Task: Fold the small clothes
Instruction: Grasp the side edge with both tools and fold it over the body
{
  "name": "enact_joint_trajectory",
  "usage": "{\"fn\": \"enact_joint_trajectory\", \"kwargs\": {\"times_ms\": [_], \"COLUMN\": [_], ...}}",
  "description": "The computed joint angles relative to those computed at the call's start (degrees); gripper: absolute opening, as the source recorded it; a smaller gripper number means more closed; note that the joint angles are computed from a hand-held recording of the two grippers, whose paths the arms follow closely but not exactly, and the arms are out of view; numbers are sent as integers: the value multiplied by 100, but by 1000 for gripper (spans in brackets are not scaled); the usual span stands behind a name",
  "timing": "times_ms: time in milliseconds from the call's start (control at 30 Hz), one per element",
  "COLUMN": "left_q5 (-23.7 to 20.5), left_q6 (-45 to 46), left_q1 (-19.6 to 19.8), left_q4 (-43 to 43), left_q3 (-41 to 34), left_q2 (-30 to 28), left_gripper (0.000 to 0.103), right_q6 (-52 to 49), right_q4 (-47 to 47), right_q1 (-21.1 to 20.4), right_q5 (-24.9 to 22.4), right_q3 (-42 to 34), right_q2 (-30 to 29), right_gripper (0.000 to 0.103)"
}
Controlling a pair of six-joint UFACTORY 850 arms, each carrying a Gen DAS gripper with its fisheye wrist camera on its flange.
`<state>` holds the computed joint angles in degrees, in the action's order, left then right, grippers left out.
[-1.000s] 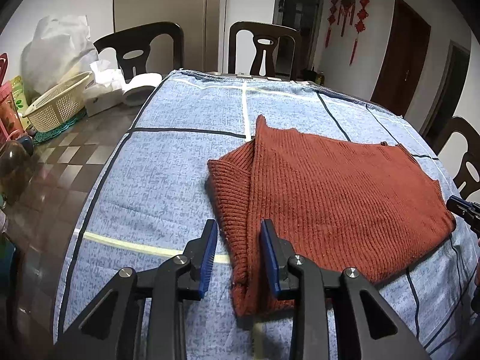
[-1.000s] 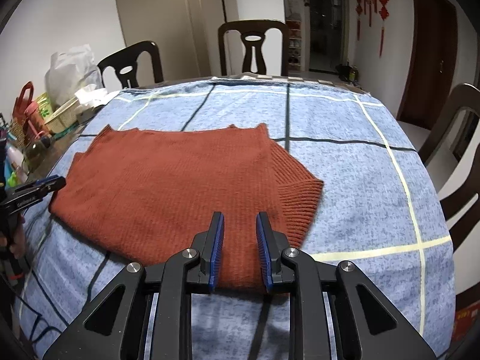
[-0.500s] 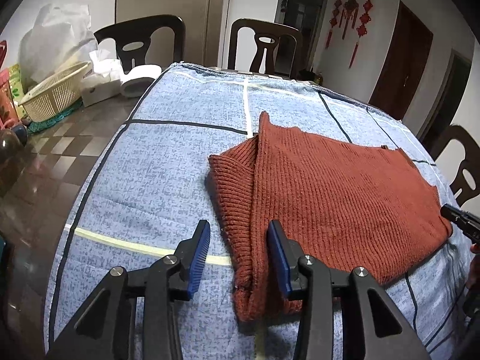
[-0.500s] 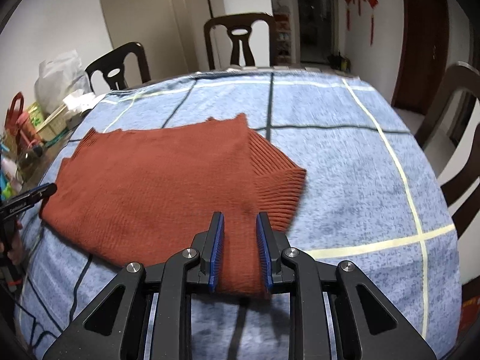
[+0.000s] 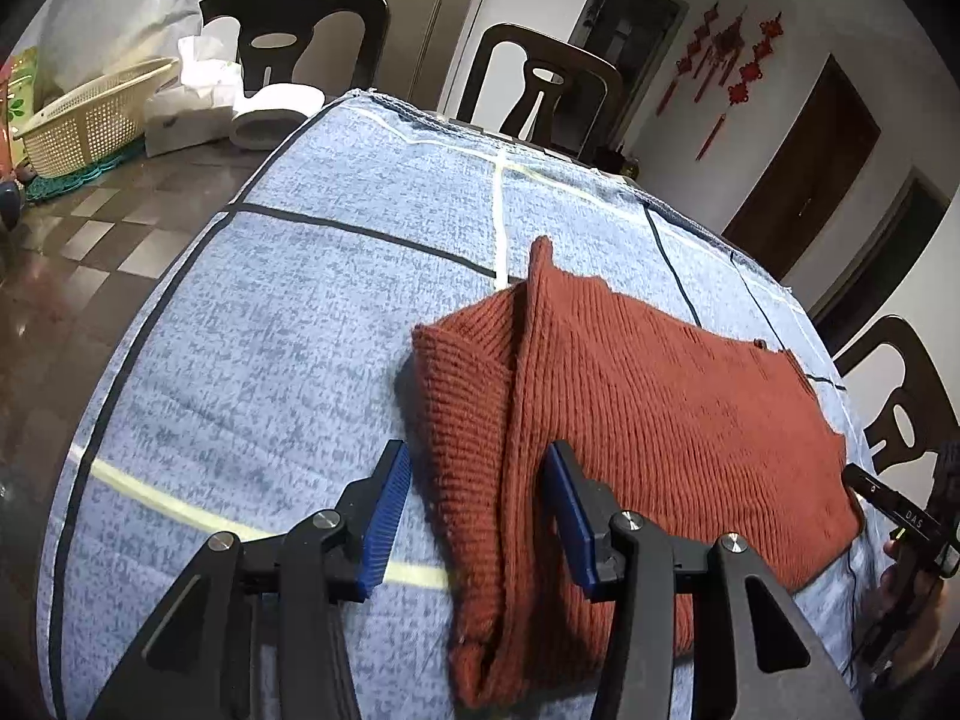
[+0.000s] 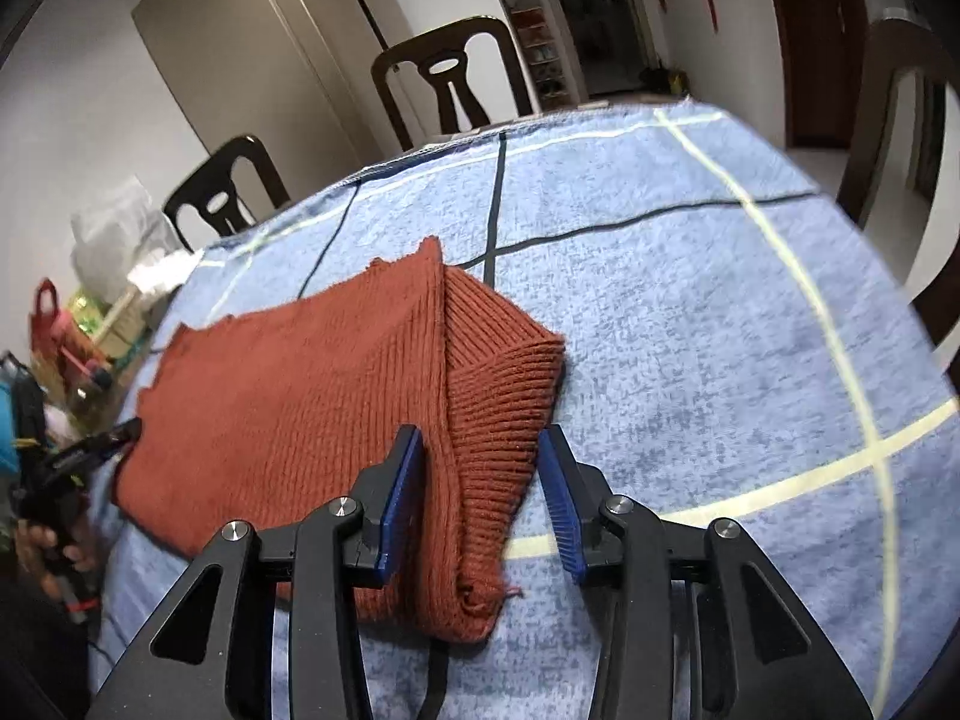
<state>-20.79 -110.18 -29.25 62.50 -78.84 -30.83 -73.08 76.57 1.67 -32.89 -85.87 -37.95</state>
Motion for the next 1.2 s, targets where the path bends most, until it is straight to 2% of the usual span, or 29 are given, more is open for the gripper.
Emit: {"fn": "enact_joint_trajectory", "kwargs": {"times_ms": [200,300,467,500,533,600,633,733,967,1200], "left_q5": [429,676,407,328,220,191,176,16,133,-12], "left_q6": [-219,-485,-283,-138,68,209,284,671,464,-581], "left_q1": [60,26,-24,-39,-57,-54,-55,-76,-110,-384], "left_q4": [77,356,282,169,-12,-116,-187,-481,-32,1139], "left_q3": [-24,76,-113,-162,-223,-267,-291,-419,-261,293], "left_q2": [-25,35,-101,-127,-162,-183,-189,-215,233,934], "left_gripper": [51,51,49,46,38,30,23,16,14,14], "right_q6": [-156,21,149,184,235,359,421,386,-97,-761], "right_q4": [168,-20,-96,-161,-239,-375,-424,-492,-311,1], "right_q1": [-185,-153,-82,-62,-41,-18,-9,40,1,-184], "right_q5": [-1075,-1001,-881,-853,-823,-835,-840,-706,-827,-905], "right_q3": [-90,-206,-379,-396,-407,-437,-447,-370,33,942], "right_q2": [-105,-178,-284,-283,-274,-270,-266,-127,527,1278], "right_gripper": [41,41,41,41,41,20,19,17,16,16]}}
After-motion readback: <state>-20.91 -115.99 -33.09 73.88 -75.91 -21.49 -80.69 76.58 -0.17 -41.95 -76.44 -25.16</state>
